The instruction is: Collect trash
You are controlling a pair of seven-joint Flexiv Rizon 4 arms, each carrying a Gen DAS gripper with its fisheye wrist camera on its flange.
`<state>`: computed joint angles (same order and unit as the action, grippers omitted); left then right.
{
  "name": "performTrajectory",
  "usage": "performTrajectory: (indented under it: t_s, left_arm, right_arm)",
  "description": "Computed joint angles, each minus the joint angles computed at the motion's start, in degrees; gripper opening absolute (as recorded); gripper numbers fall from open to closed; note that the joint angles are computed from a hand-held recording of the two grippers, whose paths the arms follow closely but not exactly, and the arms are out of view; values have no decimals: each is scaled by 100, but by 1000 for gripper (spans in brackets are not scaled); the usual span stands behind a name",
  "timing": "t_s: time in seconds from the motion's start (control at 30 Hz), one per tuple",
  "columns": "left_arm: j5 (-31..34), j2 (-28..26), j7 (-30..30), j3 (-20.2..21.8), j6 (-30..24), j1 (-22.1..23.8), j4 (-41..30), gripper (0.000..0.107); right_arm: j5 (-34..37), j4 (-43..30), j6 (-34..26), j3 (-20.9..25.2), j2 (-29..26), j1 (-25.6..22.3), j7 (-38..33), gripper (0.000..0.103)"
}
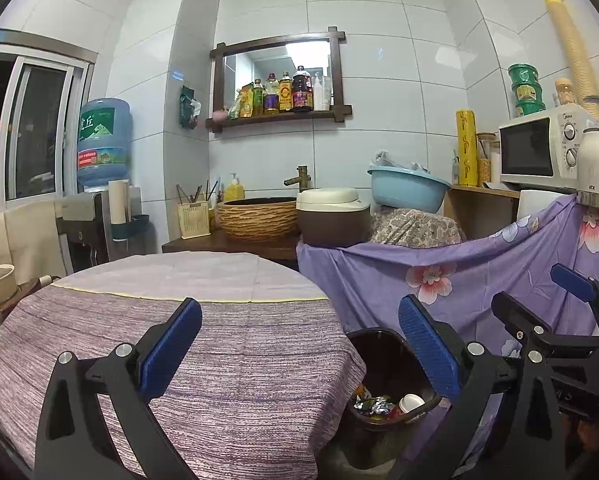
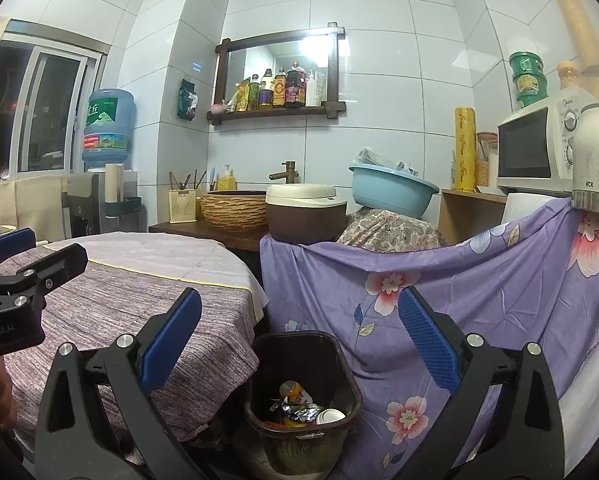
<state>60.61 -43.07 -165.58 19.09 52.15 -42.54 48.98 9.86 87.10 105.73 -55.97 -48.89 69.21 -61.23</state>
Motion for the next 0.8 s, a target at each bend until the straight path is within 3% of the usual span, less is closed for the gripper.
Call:
performTrajectory:
  t_s: [0.8]
  left_arm:
    - [-157, -62, 45, -16, 107, 89, -11, 98]
  right_arm:
    - [-75, -44, -61, 11, -36, -33, 102, 97]
